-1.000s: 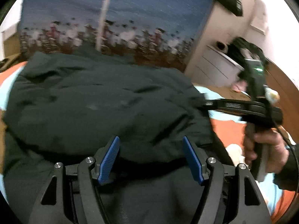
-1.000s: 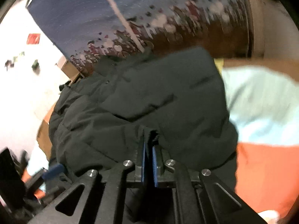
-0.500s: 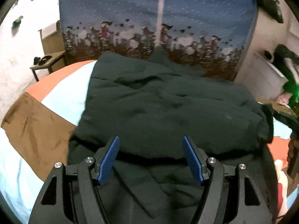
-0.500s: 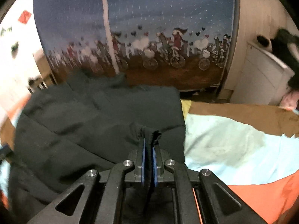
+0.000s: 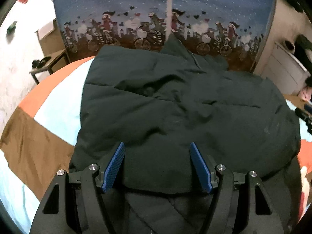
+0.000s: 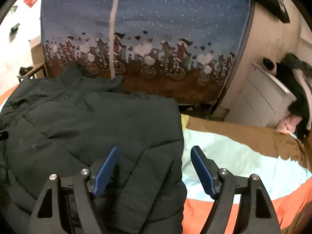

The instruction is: Fold large clothes

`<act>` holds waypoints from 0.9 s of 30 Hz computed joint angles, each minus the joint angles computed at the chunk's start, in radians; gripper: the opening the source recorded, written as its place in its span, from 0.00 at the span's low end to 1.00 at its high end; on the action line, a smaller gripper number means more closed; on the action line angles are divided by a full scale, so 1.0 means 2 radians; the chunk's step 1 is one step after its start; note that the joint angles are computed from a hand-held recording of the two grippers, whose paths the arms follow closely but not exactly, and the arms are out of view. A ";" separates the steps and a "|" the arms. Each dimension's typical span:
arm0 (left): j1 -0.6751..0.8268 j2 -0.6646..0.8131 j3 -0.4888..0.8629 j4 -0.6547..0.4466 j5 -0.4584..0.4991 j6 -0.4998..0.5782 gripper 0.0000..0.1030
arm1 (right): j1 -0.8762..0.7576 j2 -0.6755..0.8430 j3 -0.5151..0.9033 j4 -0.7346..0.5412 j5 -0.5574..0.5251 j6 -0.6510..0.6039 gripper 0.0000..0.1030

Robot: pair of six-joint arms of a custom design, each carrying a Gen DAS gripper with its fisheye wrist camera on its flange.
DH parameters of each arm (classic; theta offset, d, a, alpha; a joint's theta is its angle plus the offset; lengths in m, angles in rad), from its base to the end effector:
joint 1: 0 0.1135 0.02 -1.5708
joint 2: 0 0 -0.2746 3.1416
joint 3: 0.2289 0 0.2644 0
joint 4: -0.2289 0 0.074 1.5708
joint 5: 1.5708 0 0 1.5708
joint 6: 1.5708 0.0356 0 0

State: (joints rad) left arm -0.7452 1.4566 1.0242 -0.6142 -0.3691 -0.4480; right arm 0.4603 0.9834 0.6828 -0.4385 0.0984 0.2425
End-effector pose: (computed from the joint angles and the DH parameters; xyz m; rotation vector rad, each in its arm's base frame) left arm 0.2302 -0.1949 0.2401 0.2471 2.4984 0.0093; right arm 0.1919 0.0912 0.2494 -0.2018 2.3092 0.2451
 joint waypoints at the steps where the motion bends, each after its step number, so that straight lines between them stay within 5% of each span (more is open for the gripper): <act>1: 0.000 0.003 -0.003 0.007 -0.002 0.002 0.62 | 0.004 -0.005 -0.004 0.004 -0.005 -0.002 0.73; 6: 0.001 0.010 -0.024 0.042 -0.005 0.014 0.63 | 0.038 -0.022 -0.014 0.020 -0.029 -0.011 0.72; 11: 0.001 0.017 -0.038 0.068 -0.011 0.030 0.64 | 0.055 0.029 -0.013 0.032 -0.048 -0.017 0.59; 18: 0.005 0.021 -0.056 0.098 -0.015 0.038 0.66 | 0.032 0.091 -0.022 0.069 -0.090 -0.012 0.59; 27: -0.002 0.019 -0.078 0.129 -0.031 0.035 0.66 | 0.046 0.114 -0.026 0.081 -0.078 -0.001 0.59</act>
